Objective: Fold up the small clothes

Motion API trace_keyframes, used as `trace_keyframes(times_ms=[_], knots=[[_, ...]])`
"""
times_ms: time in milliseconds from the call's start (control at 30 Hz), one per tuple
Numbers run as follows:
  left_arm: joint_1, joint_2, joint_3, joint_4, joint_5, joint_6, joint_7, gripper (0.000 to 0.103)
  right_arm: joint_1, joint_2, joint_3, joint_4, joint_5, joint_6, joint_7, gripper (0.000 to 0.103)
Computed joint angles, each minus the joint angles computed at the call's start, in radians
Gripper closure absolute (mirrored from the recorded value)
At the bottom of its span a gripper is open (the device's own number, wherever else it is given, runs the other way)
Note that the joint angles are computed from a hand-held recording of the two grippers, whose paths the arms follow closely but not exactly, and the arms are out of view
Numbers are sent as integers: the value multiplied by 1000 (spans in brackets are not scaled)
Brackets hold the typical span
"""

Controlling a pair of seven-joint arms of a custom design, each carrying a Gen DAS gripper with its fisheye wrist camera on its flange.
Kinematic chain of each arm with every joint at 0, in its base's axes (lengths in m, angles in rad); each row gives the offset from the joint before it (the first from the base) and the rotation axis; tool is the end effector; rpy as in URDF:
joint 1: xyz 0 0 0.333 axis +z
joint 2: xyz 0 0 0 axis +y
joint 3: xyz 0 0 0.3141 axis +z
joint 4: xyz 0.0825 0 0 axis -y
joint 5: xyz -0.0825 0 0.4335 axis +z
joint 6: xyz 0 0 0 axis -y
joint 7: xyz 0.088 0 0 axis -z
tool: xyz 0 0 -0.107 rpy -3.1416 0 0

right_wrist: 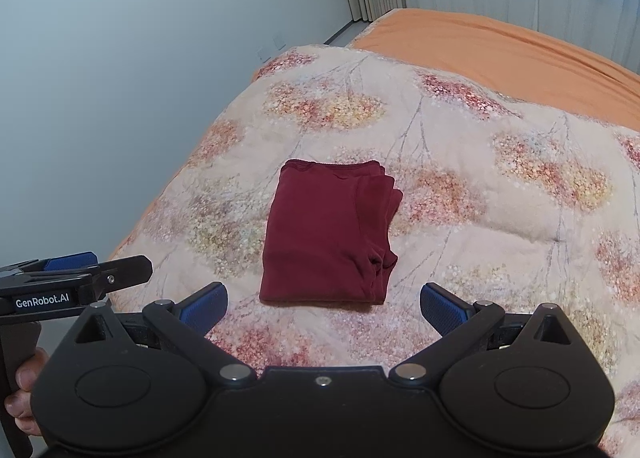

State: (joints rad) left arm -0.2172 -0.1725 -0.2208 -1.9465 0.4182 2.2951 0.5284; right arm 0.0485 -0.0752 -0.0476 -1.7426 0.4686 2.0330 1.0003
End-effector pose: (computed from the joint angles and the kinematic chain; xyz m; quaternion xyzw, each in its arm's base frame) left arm 0.5434 -0.2537 0.6005 -0.7895 0.5232 -0.2385 0.2146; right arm 0.6191 0.0251 0.6303 -0.8084 0.5145 -0.0470 0.2821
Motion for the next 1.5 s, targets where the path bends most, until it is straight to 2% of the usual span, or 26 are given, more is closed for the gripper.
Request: trace_keyframes(times_ms=[1500], knots=[[-1, 24, 3, 8, -34, 14, 16, 0, 0, 24, 1, 17, -10, 11, 1, 1]])
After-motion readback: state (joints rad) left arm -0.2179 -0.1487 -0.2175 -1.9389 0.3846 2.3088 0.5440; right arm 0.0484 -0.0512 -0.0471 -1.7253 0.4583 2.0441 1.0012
